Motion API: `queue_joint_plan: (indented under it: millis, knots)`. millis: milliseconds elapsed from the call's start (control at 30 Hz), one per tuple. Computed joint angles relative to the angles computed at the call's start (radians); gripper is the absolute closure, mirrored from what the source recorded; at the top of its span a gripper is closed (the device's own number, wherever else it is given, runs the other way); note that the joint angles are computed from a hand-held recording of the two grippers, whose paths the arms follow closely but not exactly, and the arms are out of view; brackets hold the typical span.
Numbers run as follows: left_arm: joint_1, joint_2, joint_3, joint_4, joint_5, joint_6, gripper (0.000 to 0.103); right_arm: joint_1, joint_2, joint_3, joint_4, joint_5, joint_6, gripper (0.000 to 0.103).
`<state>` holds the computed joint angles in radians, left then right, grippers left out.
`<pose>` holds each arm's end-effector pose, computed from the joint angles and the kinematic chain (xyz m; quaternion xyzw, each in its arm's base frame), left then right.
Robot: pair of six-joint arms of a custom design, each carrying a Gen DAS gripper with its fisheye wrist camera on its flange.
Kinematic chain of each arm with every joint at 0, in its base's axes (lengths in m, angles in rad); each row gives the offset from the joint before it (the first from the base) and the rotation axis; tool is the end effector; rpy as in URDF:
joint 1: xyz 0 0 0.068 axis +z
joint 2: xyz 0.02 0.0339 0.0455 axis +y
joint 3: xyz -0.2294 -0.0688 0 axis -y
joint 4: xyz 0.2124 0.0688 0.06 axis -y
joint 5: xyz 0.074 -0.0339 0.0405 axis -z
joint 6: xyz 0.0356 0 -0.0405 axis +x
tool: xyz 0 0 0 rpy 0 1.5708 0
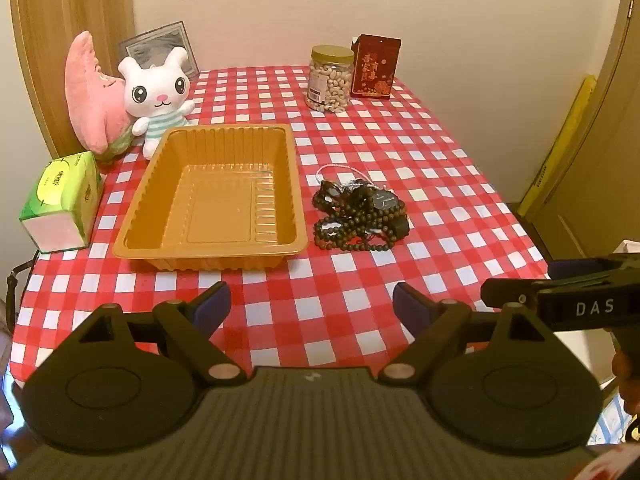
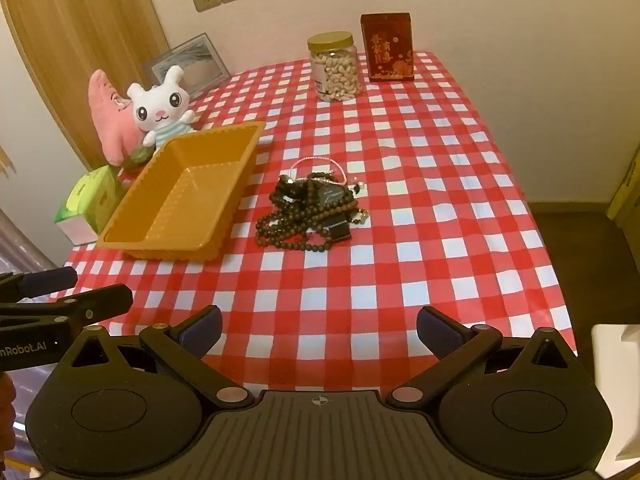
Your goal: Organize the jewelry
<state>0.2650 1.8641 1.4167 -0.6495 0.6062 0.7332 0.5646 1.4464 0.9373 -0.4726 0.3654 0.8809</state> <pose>0.3440 0.0723 0.2034 0.2834 0.8862 -0.1475 0.3356 0.2314 0.1315 0.2008 0.2003 0.9210 0.0584 0.3291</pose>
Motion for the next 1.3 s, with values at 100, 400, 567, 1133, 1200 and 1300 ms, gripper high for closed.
queue_joint_plan:
  millis: [100,400,567,1133,1200,1300]
  knots:
    - [0.001,0.001,0.004,-0.005,0.002,0.001,0.016,-0.001,0.000,0.002,-0.003,0.000,0.001,0.000]
    - [0.000,0.002,0.006,-0.009,0.000,0.001,0.016,-0.004,-0.005,0.000,-0.001,-0.001,-0.003,0.000]
    - [0.000,0.003,0.008,-0.012,0.001,0.001,0.016,-0.001,-0.002,0.003,-0.004,0.001,-0.001,0.000]
    - [0.000,0.004,0.009,-0.013,0.002,0.000,0.016,-0.003,-0.002,0.005,-0.003,0.005,-0.006,0.000]
    - [0.000,0.004,0.009,-0.013,0.002,0.000,0.016,-0.001,0.000,0.005,-0.003,0.006,-0.005,0.000]
    - [0.000,0.004,0.009,-0.013,0.003,0.000,0.016,0.001,-0.002,0.003,-0.002,0.009,-0.004,0.000]
